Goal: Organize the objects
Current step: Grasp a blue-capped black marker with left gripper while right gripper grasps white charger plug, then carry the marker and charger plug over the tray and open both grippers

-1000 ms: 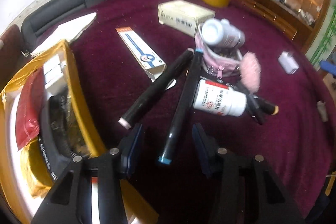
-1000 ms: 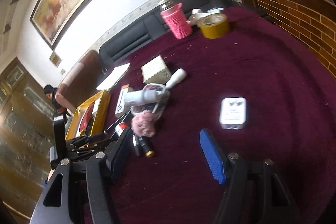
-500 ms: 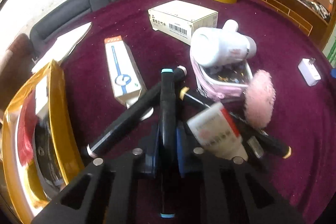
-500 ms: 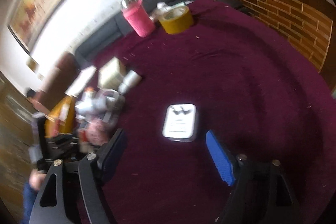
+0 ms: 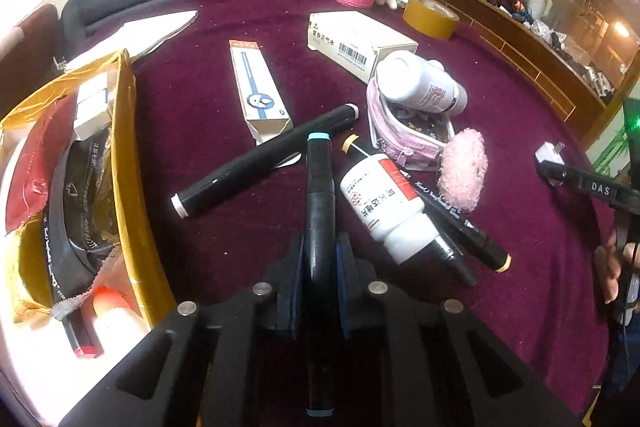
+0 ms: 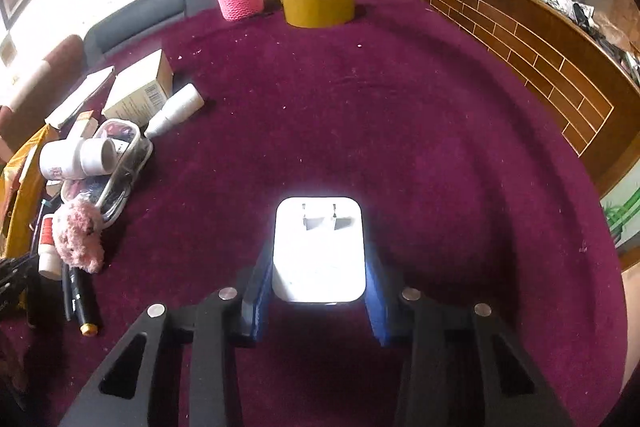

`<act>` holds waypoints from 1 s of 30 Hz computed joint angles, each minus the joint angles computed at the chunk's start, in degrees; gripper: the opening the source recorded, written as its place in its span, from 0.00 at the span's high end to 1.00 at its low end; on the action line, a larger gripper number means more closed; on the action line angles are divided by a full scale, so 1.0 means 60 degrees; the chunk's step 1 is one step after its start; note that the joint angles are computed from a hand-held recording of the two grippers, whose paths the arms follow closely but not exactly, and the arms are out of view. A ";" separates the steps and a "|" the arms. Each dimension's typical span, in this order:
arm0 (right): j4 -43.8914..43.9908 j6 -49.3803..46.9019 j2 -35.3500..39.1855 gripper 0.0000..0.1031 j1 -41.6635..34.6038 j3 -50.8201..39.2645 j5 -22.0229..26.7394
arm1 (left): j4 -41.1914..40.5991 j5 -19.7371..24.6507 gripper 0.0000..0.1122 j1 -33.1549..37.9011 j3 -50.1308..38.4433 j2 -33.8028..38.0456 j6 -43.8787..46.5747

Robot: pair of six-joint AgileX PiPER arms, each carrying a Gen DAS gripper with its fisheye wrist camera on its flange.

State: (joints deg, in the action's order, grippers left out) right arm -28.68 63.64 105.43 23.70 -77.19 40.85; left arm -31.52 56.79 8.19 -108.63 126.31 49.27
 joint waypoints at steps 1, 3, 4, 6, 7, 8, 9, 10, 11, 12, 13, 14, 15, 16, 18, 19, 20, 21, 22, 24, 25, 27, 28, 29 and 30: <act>-0.0039 0.0171 -0.0266 0.59 0.0009 0.0304 -0.0176 | -0.0056 0.0042 0.88 0.0031 -0.0030 0.0014 0.0023; -0.0222 0.0554 -0.0694 0.59 0.0096 0.0741 -0.0360 | -0.0183 0.0072 0.88 0.0101 -0.0037 -0.0031 0.0053; -0.0321 0.0772 -0.0902 0.59 0.0135 0.0975 -0.0571 | -0.0291 0.0095 0.88 0.0154 -0.0022 -0.0082 0.0102; -0.0368 0.0830 -0.1209 0.58 0.0263 0.1163 -0.0743 | -0.0489 0.0110 0.88 0.0243 0.0012 -0.0184 0.0177; -0.0433 0.0857 -0.1243 0.58 0.0397 0.1080 -0.0677 | -0.0605 0.0079 0.88 0.0300 0.0082 -0.0277 0.0238; -0.0489 0.0887 -0.1265 0.58 0.0511 0.1012 -0.0671 | -0.0654 0.0025 0.88 0.0324 0.0156 -0.0353 0.0276; -0.0489 0.0867 -0.1308 0.58 0.0651 0.0947 -0.0710 | -0.0736 -0.0094 0.88 0.0370 0.0306 -0.0484 0.0362; -0.0368 0.0699 -0.1304 0.58 0.0813 0.0796 -0.0726 | -0.0806 -0.0186 0.88 0.0420 0.0435 -0.0601 0.0446; -0.0313 0.0618 -0.1261 0.58 0.0902 0.0699 -0.0748 | -0.0841 -0.0209 0.88 0.0456 0.0486 -0.0656 0.0488; -0.0222 0.0516 -0.1207 0.58 0.1091 0.0512 -0.0762 | -0.0936 -0.0275 0.88 0.0533 0.0618 -0.0766 0.0573; -0.0151 0.0442 -0.1149 0.58 0.1241 0.0391 -0.0827 | -0.1012 -0.0341 0.88 0.0598 0.0744 -0.0868 0.0664; -0.0045 0.0316 -0.1063 0.58 0.1366 0.0247 -0.0910 | -0.1081 -0.0411 0.88 0.0669 0.0879 -0.0973 0.0784; 0.0114 0.0121 -0.0965 0.58 0.1518 0.0058 -0.0983 | -0.1188 -0.0481 0.88 0.0767 0.1019 -0.1088 0.0902; 0.0257 -0.0071 -0.0814 0.58 0.1683 -0.0216 -0.0984 | -0.1295 -0.0500 0.88 0.0885 0.1108 -0.1173 0.0999; 0.0515 -0.0438 -0.0473 0.58 0.2023 -0.0813 -0.0908 | -0.1451 -0.0474 0.88 0.1091 0.1169 -0.1262 0.1175; 0.0679 -0.0668 -0.0247 0.58 0.2193 -0.1184 -0.0852 | -0.1553 -0.0504 0.87 0.1209 0.1239 -0.1321 0.1262; 0.0850 -0.0935 0.0018 0.58 0.2367 -0.1631 -0.0738 | -0.1634 -0.0507 0.87 0.1334 0.1276 -0.1365 0.1328; 0.0973 -0.1128 0.0263 0.58 0.2493 -0.2016 -0.0623 | -0.1718 -0.0465 0.87 0.1507 0.1275 -0.1401 0.1419; 0.1181 -0.1419 0.0597 0.58 0.2600 -0.2534 -0.0487 | -0.1788 -0.0441 0.87 0.1611 0.1271 -0.1419 0.1463; 0.1636 -0.1950 0.1230 0.58 0.2789 -0.3514 -0.0240 | -0.1983 -0.0288 0.87 0.1955 0.1175 -0.1420 0.1562; 0.1882 -0.2229 0.1604 0.58 0.2883 -0.4086 -0.0079 | -0.2053 -0.0182 0.87 0.2135 0.1063 -0.1380 0.1601; 0.2217 -0.2655 0.2280 0.58 0.3086 -0.5171 0.0296 | -0.2142 -0.0045 0.87 0.2458 0.0760 -0.1241 0.1552; 0.2346 -0.2848 0.2685 0.58 0.3191 -0.5845 0.0548 | -0.2182 0.0021 0.87 0.2603 0.0598 -0.1149 0.1531; 0.2470 -0.3046 0.3039 0.58 0.3278 -0.6457 0.0794 | -0.2249 0.0085 0.87 0.2758 0.0459 -0.1065 0.1496; 0.2594 -0.3257 0.3462 0.58 0.3375 -0.7211 0.1113 | -0.2293 0.0226 0.87 0.2944 0.0189 -0.0911 0.1404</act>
State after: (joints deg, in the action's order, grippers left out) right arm -13.11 44.10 126.20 43.95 -120.46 47.53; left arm -45.28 58.14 25.85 -107.50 120.84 57.69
